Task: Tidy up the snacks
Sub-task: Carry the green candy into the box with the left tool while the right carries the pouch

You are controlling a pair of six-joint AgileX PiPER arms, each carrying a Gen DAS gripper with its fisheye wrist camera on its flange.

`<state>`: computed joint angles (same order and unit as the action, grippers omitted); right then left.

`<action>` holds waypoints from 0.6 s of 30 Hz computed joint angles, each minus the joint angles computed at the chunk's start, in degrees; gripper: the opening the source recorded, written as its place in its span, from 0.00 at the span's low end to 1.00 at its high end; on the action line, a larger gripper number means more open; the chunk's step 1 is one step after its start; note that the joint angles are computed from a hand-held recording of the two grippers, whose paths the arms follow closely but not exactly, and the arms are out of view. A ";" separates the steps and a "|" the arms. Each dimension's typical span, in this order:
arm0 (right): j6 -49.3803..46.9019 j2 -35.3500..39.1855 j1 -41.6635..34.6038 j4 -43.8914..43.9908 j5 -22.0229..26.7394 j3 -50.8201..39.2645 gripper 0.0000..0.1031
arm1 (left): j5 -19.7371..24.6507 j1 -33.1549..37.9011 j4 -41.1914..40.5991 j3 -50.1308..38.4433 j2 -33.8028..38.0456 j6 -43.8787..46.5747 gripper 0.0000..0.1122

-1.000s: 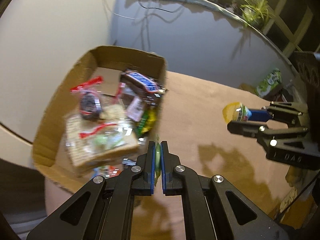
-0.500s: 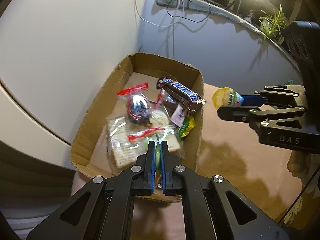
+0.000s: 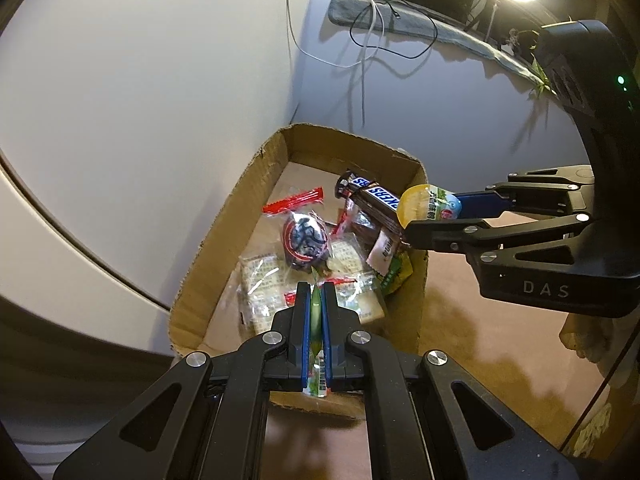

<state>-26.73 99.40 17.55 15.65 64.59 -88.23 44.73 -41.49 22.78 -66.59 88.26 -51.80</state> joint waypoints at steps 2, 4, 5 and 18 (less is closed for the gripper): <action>0.18 0.68 0.33 -0.10 0.18 -0.82 0.35 | 0.07 0.11 0.13 -0.25 0.17 0.01 0.04; 0.31 1.12 0.64 -0.31 0.30 -1.42 0.36 | 0.31 0.03 0.21 -0.50 0.32 -0.02 0.05; 0.32 1.18 0.77 -0.50 0.31 -1.56 0.38 | 0.60 0.06 -0.04 -0.78 0.44 0.21 0.07; 0.18 -0.89 0.10 -0.02 -0.83 -1.09 0.63 | 4.18 -2.75 5.56 -1.86 -0.81 -4.80 0.15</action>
